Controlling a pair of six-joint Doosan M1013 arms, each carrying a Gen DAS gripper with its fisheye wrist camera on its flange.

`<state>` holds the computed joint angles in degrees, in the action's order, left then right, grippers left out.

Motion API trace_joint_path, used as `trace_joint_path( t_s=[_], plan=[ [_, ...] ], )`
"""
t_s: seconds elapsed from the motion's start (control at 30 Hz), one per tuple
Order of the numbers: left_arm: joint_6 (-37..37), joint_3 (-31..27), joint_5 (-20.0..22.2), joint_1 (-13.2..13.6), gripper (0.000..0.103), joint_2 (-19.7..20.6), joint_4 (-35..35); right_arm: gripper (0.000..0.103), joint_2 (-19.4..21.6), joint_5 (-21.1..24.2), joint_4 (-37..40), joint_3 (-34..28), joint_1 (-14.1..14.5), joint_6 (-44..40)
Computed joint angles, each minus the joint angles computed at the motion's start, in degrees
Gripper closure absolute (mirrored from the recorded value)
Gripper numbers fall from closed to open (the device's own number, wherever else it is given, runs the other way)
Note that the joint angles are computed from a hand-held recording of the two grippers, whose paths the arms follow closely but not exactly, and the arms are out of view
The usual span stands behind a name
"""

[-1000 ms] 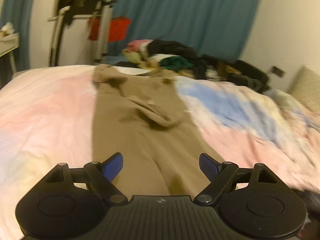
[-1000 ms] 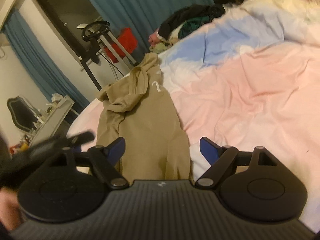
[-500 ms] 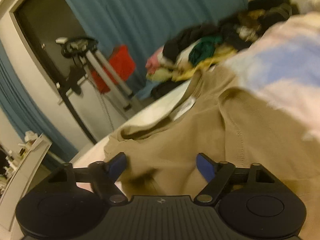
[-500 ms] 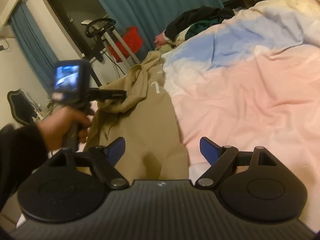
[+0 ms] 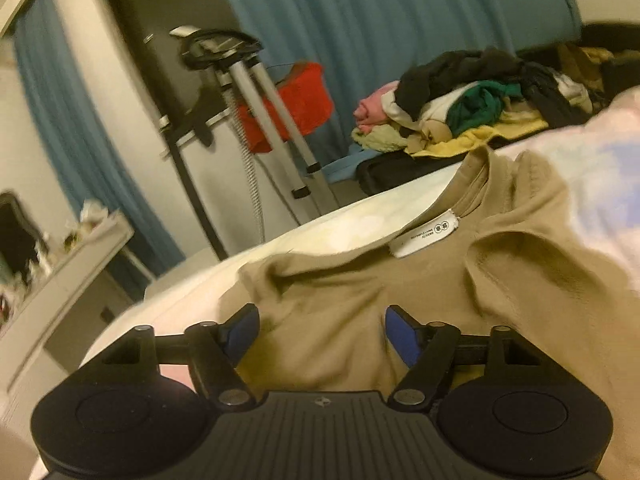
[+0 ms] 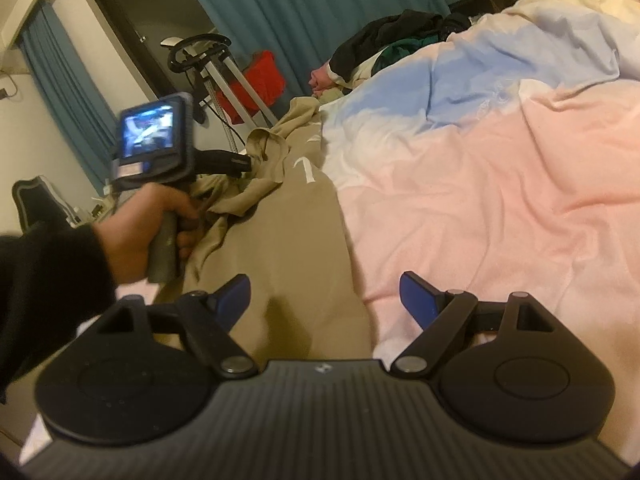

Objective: Fold clothes

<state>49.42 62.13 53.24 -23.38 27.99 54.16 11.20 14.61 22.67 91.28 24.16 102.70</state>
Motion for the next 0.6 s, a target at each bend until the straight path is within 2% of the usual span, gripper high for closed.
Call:
trace_joint_path(
  t_s=[0.1, 0.23, 0.37, 0.47, 0.6],
  plan=[
    [-4.2, 6.3, -1.8, -1.5, 0.024, -5.9, -0.8, 0.019, -0.5, 1.0, 3.7, 0.1, -0.2, -3.0],
    [-9.1, 14.2, -2.2, -3.7, 0.02, -13.8, -3.2, 0.019, -1.3, 1.1, 2.7, 0.2, 0.1, -2.8],
    [-10.7, 19.8, 0.3, -5.0, 0.018, -21.0, -11.7, 0.019, -2.6, 0.1, -1.3, 0.9, 0.6, -0.7],
    [-15.4, 23.5, 2.9, -5.6, 0.019, -25.9, -18.3, 0.019, -3.6, 0.1, -0.9, 1.3, 0.7, -1.7],
    [-20.0, 28.2, 4.0, -6.1, 0.019, -31.5, -24.7, 0.019, -5.3, 1.1, 1.1, 2.0, 1.1, -4.8]
  ],
)
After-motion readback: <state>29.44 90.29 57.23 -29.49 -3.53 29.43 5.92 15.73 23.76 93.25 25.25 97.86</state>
